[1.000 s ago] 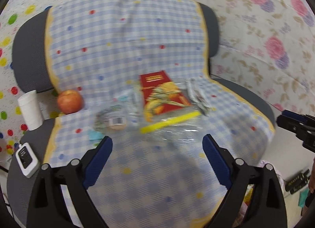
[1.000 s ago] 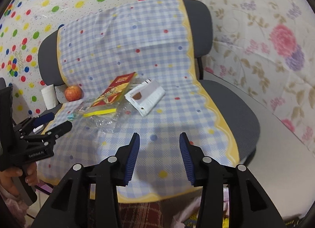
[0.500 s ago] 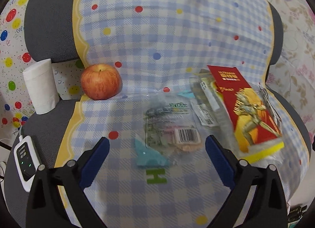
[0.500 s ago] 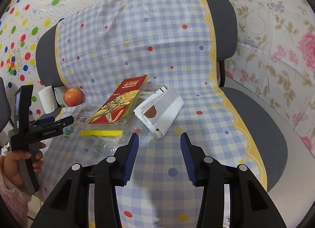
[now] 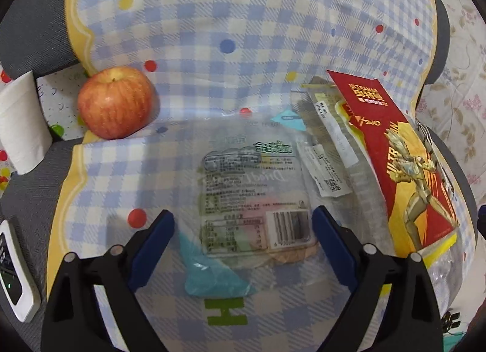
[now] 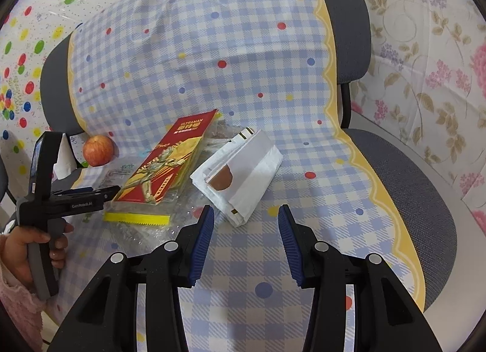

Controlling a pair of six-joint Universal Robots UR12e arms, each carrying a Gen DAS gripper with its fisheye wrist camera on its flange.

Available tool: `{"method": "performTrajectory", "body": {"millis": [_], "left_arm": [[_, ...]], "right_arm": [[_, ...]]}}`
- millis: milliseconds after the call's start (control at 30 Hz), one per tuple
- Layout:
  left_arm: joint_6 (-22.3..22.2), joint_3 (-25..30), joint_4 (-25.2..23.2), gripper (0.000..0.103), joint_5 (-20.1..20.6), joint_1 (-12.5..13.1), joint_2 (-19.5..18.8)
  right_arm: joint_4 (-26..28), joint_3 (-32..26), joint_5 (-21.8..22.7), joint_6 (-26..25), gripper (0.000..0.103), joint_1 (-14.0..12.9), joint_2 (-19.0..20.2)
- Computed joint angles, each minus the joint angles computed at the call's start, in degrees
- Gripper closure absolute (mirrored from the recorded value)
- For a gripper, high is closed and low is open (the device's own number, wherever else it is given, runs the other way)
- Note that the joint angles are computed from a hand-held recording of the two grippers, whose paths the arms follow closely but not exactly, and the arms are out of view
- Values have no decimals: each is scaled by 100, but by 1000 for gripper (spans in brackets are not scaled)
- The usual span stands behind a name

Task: Collect trash
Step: 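Grasp the clear plastic bottle with the left gripper, then grasp the white paper box with the right gripper while the left gripper holds the bottle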

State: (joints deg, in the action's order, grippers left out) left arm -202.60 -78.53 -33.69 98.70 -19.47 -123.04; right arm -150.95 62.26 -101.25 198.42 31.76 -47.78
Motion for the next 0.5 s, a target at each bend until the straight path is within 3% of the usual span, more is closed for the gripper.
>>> {"method": "performTrajectory", "body": {"millis": [100,133,167,233,333,500], "left_arm": [[157,43,53,31,-69,-17,-31],[210,44,95,38,-95,-23,-35],[283,39,156,53,-133,-26,-38],[380,-7,348,61,-86,-64,-17],[398,-229,895,97,119,-127,92],[346,-491,1251,96,656,-238,314]], "right_arm": [[-18,13,34,63,57,-8,4],[-21,28,29,68,57,-6,-3],[-15,39,24,71,57,-4,-8],[8,58,36,75,57,-2,-22],[20,91,14,35,57,3,-49],[64,43,53,-19,57,-4,-22]]}}
